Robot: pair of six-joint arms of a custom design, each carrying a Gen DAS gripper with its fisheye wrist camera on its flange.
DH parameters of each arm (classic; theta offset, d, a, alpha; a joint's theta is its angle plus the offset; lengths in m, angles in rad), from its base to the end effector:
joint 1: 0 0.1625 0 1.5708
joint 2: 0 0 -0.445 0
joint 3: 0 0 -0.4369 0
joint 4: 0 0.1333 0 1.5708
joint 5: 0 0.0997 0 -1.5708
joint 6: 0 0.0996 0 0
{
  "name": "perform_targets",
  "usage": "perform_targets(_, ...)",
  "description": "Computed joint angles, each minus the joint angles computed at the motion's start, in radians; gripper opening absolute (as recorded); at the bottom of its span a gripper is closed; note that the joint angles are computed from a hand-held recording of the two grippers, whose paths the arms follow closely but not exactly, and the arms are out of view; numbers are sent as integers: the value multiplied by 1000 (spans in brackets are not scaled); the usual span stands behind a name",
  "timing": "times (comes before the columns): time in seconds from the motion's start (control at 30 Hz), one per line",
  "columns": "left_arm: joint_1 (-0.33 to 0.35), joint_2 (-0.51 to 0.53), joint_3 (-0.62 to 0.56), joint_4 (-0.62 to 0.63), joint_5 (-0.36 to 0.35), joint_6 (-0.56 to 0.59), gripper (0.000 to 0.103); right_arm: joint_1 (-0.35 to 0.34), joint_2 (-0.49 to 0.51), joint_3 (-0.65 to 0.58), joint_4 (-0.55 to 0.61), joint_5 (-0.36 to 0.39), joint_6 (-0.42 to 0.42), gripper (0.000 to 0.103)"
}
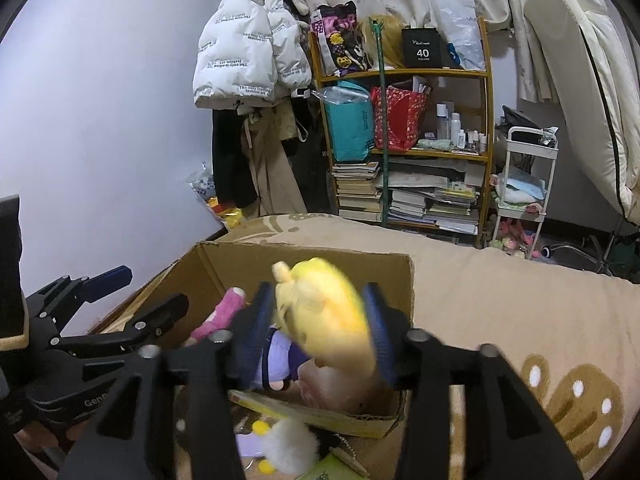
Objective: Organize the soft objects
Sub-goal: 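Drop the pink bear into the box with the left tool while the right tool drops the yellow dog in, then move both open tools toward the items left beside the box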
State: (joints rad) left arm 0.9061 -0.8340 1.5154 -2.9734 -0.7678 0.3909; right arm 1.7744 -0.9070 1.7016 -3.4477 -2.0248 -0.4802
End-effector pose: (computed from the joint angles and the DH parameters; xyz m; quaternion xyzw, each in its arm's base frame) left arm -0.3068 -0.7237 0.2308 0.3146 0.8135 -0.3716 0.3179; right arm 0.2305 -0.6734 0.2473 0.1708 -0.8257 0.4705 0.2603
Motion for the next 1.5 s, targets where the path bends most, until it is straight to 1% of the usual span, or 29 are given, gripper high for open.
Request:
perform_targets(0.1,-4,-16,21,-15,10,0,88,3,-13,17,-10,-4,18,55)
perform_targets(0.2,-9,-31,38,-16,21,2,89,9,-26,37,-24,-12,25,57)
perform_targets(0.3,-13,-45,53,3,35,-12,100,17,-40,57,-41,-21,23,69)
perform_targets(0.4,-16,-63,73,12,31,-15,100,27,-53,75,-53,-46,24,71)
perform_targets(0.47,-19,-77,88,17,26,-15,100,34,-70,94,-50,-68,48,80)
perform_targets(0.5,-21,-86,96,25,23,-20,100,39,-79,107,-54,-86,60,87)
perform_targets(0.53,-24,-97,106,39,24,-32,100,44,-83,114,-61,-100,61,90)
perform_targets(0.67,-37,-128,141,62,33,-45,100,69,-113,153,-61,-155,70,92)
perform_targets(0.77,-49,-151,166,68,44,-46,100,79,-140,195,-81,-175,86,100)
perform_targets(0.83,-53,-164,177,87,48,-62,100,83,-155,216,-76,-183,95,101)
perform_targets(0.9,-55,-179,183,132,47,-95,100,88,-163,224,-65,-201,101,101)
perform_targets(1.0,-57,-202,196,184,32,-141,100,83,-190,251,-40,-187,144,101)
perform_targets(1.07,-61,-210,205,189,37,-153,100,82,-201,262,-29,-190,169,101)
perform_targets(1.3,-69,-232,230,183,44,-164,100,92,-202,273,-26,-239,190,101)
perform_targets(1.5,-63,-219,214,237,45,-180,100,88,-204,275,-15,-261,215,101)
